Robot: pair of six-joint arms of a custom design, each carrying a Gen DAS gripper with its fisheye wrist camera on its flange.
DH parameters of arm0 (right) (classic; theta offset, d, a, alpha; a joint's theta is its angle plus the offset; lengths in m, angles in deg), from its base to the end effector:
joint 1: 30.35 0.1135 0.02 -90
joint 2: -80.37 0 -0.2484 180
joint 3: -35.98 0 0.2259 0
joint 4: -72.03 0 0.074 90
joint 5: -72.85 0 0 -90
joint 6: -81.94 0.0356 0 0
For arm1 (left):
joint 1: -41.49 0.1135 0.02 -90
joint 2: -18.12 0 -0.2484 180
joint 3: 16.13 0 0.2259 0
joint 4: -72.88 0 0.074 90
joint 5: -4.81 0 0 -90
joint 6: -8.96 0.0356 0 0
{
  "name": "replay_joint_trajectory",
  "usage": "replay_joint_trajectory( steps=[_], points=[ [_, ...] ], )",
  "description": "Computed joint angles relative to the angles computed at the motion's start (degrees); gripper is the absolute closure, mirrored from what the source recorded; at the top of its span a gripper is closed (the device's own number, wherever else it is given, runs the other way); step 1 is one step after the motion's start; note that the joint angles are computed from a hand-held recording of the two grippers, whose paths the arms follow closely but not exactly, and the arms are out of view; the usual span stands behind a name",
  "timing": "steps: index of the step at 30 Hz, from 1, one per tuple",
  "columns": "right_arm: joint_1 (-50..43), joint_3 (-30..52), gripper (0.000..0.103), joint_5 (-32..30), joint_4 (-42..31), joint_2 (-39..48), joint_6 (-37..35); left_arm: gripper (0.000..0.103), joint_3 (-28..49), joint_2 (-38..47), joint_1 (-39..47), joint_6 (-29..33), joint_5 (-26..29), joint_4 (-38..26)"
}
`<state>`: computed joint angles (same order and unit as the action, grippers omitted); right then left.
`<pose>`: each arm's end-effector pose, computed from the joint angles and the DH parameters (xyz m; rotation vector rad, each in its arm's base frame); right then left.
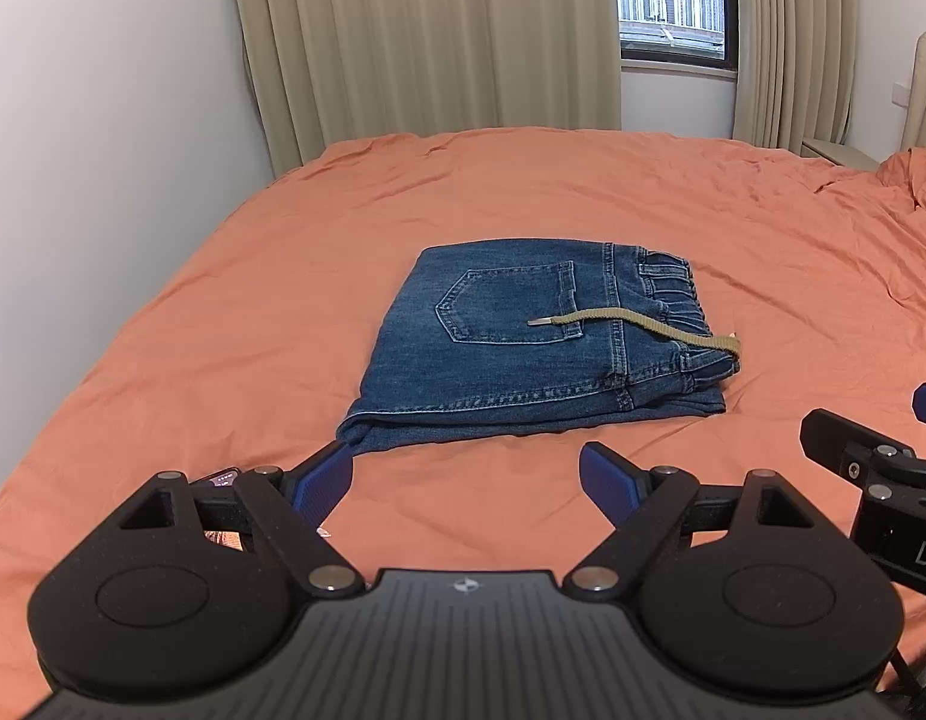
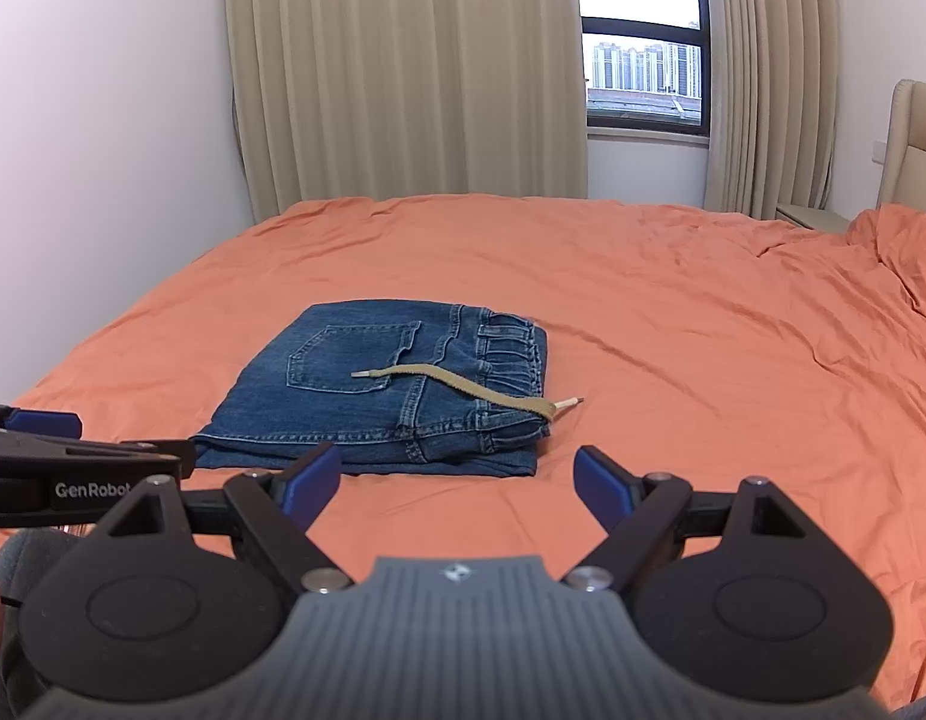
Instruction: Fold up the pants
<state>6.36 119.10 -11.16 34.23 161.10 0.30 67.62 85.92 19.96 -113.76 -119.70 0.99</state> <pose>0.2386 0.1733 0.3047 -0.4819 2.1509 0.3293 0.1946 -0.0551 0.3200 -0.4485 2.3009 0.3192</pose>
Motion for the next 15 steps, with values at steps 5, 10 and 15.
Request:
replay_joint_trajectory(
  steps=[5,10,15],
  points=[
    [-0.1,-0.1,0.022,0.2,-0.3,-0.2,0.2,0.003,-0.2,-0.1,-0.4,0.0,-0.4,-0.1],
    [0.0,0.3,0.022,0.4,-0.7,-0.2,0.3,0.003,-0.4,-0.7,-0.3,0.4,-0.4,0.4],
    [-0.1,0.5,0.022,0.4,-1.2,-0.2,0.4,0.003,-0.2,-0.6,-1.3,0.9,-1.7,0.6]
  ],
)
